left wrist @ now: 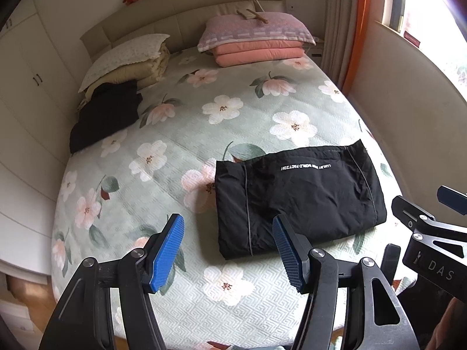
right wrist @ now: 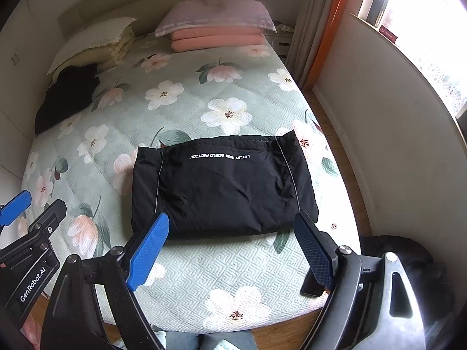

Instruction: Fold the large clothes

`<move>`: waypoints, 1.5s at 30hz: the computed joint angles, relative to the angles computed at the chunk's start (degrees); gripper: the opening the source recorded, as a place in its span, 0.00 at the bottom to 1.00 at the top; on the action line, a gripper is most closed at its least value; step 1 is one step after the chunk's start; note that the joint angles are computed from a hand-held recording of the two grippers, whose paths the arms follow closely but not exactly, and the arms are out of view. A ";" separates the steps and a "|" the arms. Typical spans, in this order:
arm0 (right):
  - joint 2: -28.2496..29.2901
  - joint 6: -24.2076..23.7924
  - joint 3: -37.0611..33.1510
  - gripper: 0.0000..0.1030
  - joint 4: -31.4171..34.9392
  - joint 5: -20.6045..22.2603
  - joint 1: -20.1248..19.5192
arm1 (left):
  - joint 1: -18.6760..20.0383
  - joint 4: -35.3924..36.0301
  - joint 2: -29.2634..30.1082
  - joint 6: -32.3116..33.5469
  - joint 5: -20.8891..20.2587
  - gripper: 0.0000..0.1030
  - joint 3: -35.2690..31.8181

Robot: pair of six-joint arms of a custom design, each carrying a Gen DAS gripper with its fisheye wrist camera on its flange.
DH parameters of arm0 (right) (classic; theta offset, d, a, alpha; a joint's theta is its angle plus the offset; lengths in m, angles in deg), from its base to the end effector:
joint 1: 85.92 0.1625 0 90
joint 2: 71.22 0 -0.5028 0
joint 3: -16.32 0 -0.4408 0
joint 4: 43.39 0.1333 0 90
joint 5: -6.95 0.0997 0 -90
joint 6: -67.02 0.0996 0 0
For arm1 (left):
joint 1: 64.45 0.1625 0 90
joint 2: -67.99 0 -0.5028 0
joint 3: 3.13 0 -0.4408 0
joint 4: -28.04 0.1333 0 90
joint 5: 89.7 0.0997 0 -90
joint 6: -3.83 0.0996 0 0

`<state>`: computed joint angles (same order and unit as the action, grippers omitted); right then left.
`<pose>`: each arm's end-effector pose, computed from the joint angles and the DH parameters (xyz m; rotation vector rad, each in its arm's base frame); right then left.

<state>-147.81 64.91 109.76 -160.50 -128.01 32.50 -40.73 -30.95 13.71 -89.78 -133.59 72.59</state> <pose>0.3643 -0.5410 0.4722 0.5417 -2.3208 0.4325 -0.5674 -0.4733 0.2885 -0.0660 2.0733 -0.6762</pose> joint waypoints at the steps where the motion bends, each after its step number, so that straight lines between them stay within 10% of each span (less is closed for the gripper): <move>1: 0.01 0.06 0.04 0.86 0.04 0.02 0.00 | 0.04 0.32 0.17 -0.01 -0.04 0.63 -0.12; 45: 0.09 -0.19 0.92 0.86 1.99 1.24 -3.54 | 2.09 -2.61 0.73 1.80 -2.08 0.63 0.82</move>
<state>-147.72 64.71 110.68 -158.51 -126.77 28.95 -38.63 -33.57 14.44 -87.98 -135.66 73.41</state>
